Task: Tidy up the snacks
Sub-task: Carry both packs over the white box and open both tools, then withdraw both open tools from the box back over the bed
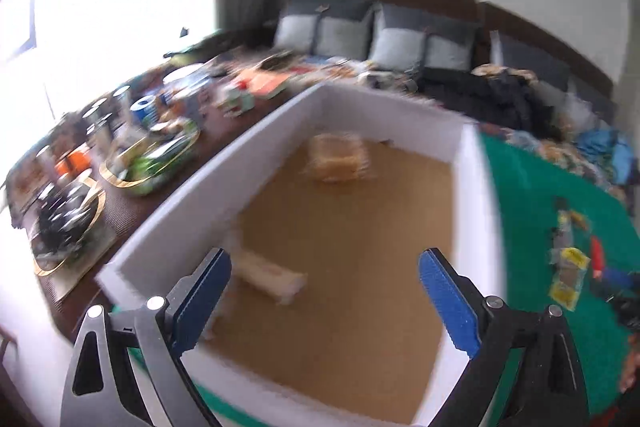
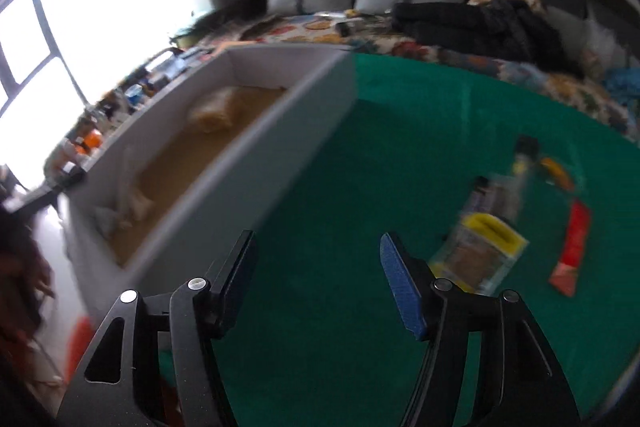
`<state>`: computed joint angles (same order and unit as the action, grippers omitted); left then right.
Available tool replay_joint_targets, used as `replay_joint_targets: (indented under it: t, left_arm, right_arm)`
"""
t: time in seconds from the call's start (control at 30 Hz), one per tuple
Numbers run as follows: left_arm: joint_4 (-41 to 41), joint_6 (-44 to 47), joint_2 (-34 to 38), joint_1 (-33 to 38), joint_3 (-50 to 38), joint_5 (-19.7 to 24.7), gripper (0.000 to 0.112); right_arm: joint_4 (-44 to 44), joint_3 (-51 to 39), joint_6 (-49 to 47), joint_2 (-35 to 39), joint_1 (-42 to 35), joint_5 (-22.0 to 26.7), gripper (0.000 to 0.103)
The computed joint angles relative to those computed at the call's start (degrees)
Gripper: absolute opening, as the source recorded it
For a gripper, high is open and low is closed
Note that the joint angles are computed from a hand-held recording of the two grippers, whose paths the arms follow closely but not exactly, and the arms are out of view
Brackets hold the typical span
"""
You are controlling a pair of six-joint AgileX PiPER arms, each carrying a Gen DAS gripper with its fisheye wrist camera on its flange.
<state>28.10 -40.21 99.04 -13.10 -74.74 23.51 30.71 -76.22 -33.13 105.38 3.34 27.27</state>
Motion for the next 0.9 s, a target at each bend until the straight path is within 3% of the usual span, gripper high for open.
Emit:
replay_joint_targets:
  t: [0.07,0.17,0.27,0.37,0.5,0.7,0.8,0.9]
  left_arm:
    - [0.9,0.6,2.2,-2.8,-2.1,-0.9,0.095]
    - [-3.2,6.5,8.4,-6.4,-8.6,1.5,0.095]
    - [1.3,6.0,14.5,-10.5,-16.2,8.0,0.095]
    - [-0.6,11.4,19.2,-14.1,-23.9,14.4,0.095]
    - [6.0,10.1,21.8,-19.2,-26.6,19.9,0.094]
    - [6.6,6.9,20.1,-21.2,-24.0,19.5,0.094]
    - [19.1,-7.7,17.7,-23.5,-20.4,19.7,0.094]
    - [35.3,-24.9,13.9,-28.4,-16.4,21.4,0.095]
  right_arm:
    - [-2.5,10.4,-3.8,-1.6,-4.9,-10.0,0.067]
    - [1.9,18.7,-14.1,-1.3,-14.1,-18.1,0.066]
    - [17.2,20.3,-31.3,0.5,-24.0,-20.1,0.066]
    - [29.6,18.3,-43.0,3.1,-31.9,-18.3,0.066]
    - [23.9,12.9,-34.2,7.5,-36.8,-16.8,0.066]
    - [20.4,10.2,-27.6,9.7,-39.0,-15.3,0.066]
    - [15.9,8.1,-22.6,11.1,-38.3,-15.9,0.075]
    - [21.3,10.1,-27.7,10.3,-38.2,-16.8,0.079]
